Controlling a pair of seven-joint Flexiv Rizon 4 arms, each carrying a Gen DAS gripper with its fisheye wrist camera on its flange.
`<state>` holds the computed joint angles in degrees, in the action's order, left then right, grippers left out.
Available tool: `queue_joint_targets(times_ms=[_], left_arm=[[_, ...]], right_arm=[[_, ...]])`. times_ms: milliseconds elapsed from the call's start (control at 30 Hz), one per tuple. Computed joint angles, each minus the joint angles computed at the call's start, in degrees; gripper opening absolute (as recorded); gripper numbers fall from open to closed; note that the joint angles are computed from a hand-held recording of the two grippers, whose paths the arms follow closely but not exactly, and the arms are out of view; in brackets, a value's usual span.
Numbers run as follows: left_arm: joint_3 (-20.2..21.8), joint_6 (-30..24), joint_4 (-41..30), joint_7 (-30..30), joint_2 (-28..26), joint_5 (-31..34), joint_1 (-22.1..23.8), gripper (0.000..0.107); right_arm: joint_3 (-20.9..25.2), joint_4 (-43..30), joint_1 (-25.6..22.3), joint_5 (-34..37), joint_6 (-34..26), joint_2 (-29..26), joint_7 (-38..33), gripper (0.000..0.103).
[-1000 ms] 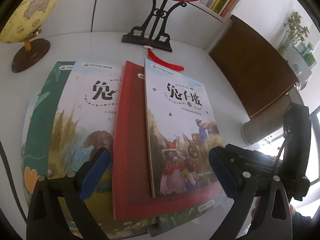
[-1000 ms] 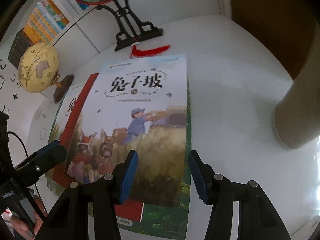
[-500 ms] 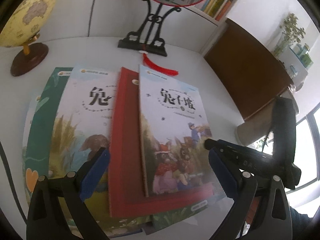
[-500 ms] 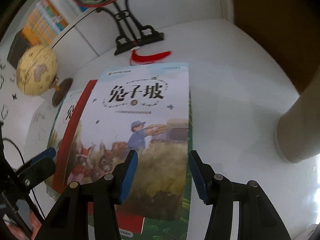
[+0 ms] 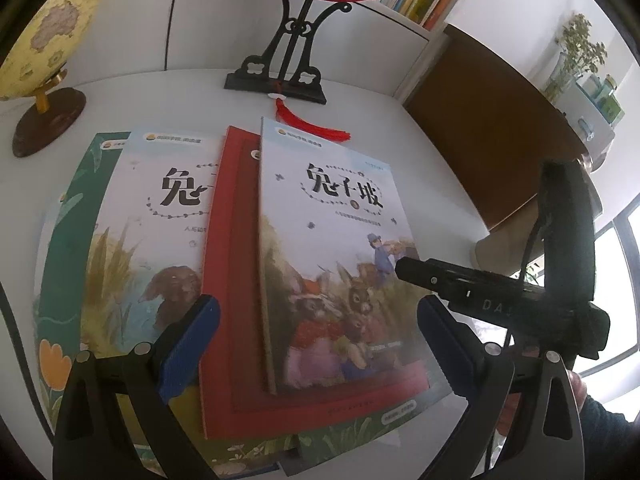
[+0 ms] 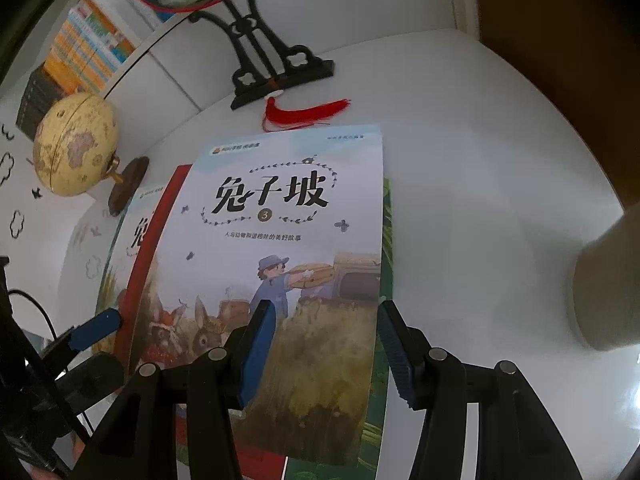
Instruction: Organize books
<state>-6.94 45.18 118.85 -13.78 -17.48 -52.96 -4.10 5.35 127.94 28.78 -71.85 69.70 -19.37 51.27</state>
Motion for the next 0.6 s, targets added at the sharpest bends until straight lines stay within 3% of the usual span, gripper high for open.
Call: queue_joint_targets(times_ms=[133, 233, 367, 500, 600], left_arm=[[-0.1, -0.1, 0.2, -0.1, 0.0, -0.5, 0.0, 0.098], [0.0, -0.4, -0.2, -0.2, -0.3, -0.5, 0.2, 0.098], [0.4, 0.8, 0.1, 0.0, 0.0, -0.9, 0.6, 0.099], [2.2, -0.7, 1.8, 0.5, 1.9, -0.1, 2.4, 0.099], [4.9, -3.7, 3.4, 0.3, 3.7, 3.6, 4.7, 0.099]], right_arm=[[-1.5, -1.1, -0.6, -5.9, 4.0, -0.7, 2.5, 0.053], [1.5, -3.2, 0.2, 3.8, -0.7, -2.2, -7.5, 0.053], [-0.3, -4.0, 2.0, 4.2, -0.3, -2.5, -8.8, 0.053], [1.0, -7.7, 4.0, 9.9, -3.2, -4.6, -17.2, 0.054], [0.1, -9.6, 6.3, 10.6, -2.1, -5.8, -18.5, 0.054]])
